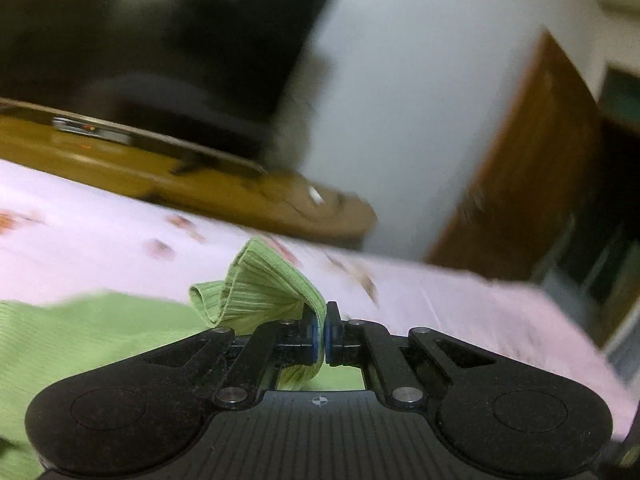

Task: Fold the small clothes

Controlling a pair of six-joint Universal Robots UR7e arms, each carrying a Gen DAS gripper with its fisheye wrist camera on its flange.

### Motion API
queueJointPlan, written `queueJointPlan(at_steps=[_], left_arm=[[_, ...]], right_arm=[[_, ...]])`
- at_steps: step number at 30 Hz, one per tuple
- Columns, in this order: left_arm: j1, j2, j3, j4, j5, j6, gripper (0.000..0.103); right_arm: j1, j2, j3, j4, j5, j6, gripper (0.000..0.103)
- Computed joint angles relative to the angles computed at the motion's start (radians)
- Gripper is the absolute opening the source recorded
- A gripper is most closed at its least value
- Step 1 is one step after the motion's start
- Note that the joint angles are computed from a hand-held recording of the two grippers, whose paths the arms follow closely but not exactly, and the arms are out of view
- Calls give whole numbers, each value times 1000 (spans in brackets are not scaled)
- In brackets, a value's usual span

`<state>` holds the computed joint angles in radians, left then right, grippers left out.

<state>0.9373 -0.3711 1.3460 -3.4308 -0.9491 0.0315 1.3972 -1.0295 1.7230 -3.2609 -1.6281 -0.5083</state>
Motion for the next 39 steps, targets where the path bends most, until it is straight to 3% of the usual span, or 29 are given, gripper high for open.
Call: queueJointPlan(at_steps=[7, 10, 11, 12, 14, 17, 20, 23, 25, 29, 34, 37, 39], left_arm=[[-50, 215, -266, 296, 10, -11, 3], [-61, 218, -254, 348, 28, -17, 6], [-66, 209, -229, 326, 28, -6, 24], [-69, 181, -175, 287, 15, -6, 50], [-79, 126, -62, 141, 23, -5, 70], [-89, 29, 106, -2, 54, 0, 70], [-108, -72, 295, -129, 208, 16, 70], [-107, -162, 450, -189, 358, -37, 70], [-89, -216, 524, -186, 414, -97, 70], [-48, -254, 569, -227, 402, -75, 70], [0, -255, 528, -174, 387, -58, 70], [4, -244, 521, -225, 389, -31, 70], [5, -260, 542, -195, 390, -41, 70]], right_arm=[[-94, -71, -36, 108, 41, 17, 33], [-123, -89, -50, 161, 74, 36, 44], [-129, -91, -55, 177, 91, 42, 48], [-133, -96, -51, 190, 109, 43, 49], [-134, -98, -53, 228, 143, 41, 49], [-121, -84, -66, 279, 189, 33, 49], [-89, -45, -80, 319, 198, 10, 49], [-44, 9, -102, 280, 87, -6, 47], [-38, 26, -111, 252, 63, 39, 47], [-36, 26, -106, 258, 23, 76, 47], [-42, 51, -119, 242, 54, 137, 47], [-34, 83, -152, 239, 45, 138, 34], [-26, 92, -166, 245, 29, 115, 14]])
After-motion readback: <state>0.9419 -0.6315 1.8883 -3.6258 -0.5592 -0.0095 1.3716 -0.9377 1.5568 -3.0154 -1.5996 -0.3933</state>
